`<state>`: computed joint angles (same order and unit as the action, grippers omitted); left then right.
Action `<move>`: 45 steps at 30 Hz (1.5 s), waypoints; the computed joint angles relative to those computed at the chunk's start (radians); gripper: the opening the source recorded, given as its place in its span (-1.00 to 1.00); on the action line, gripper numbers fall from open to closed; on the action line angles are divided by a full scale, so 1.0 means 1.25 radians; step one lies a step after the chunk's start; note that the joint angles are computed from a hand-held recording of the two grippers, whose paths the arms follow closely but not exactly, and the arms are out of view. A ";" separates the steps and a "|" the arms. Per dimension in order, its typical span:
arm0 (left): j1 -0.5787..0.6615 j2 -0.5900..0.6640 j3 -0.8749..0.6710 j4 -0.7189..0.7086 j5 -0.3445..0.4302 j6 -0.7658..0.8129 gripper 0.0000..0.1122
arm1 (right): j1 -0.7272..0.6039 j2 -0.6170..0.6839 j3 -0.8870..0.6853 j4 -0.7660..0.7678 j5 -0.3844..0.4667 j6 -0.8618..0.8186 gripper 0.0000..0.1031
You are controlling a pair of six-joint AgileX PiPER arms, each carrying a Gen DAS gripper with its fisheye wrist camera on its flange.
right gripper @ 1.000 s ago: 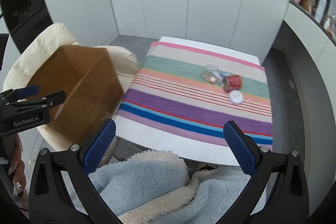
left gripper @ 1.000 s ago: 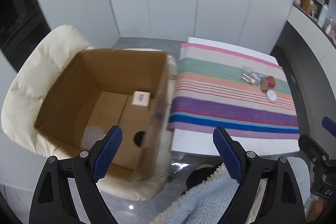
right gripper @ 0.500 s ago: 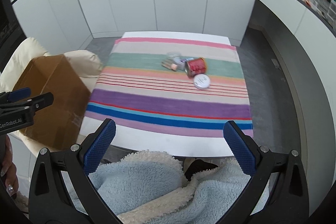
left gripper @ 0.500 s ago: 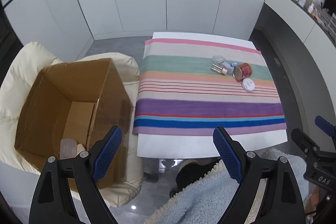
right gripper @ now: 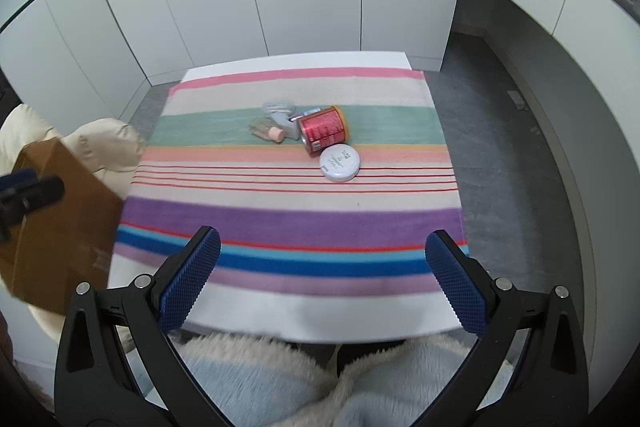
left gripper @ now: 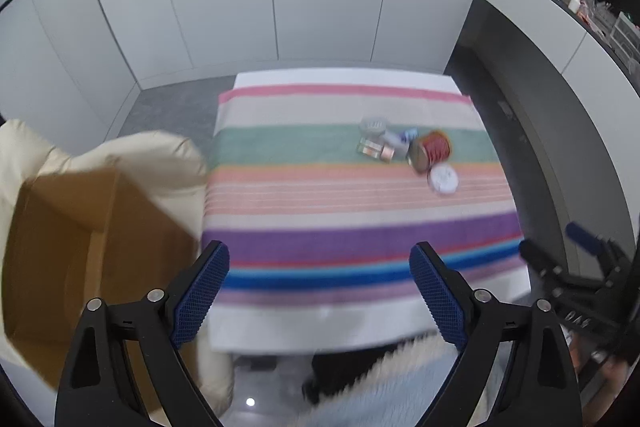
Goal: Organize objects
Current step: 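Move both open tools back toward the remaining cosmetics on the tablecloth, then grasp the glass bottle with the left tool while the right tool grasps the white round compact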
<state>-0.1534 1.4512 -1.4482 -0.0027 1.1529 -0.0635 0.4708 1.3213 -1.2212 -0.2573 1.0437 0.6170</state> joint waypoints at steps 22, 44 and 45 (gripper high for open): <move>-0.139 0.649 -0.335 0.110 -0.279 0.065 0.76 | -0.223 0.401 -0.010 0.257 -0.382 -0.359 1.00; -0.121 0.675 -0.351 0.050 -0.280 0.046 0.13 | -0.220 0.483 -0.080 0.149 -0.354 -0.238 0.17; -0.119 0.668 -0.345 0.047 -0.275 0.042 0.13 | -0.221 0.483 -0.080 0.150 -0.351 -0.240 0.17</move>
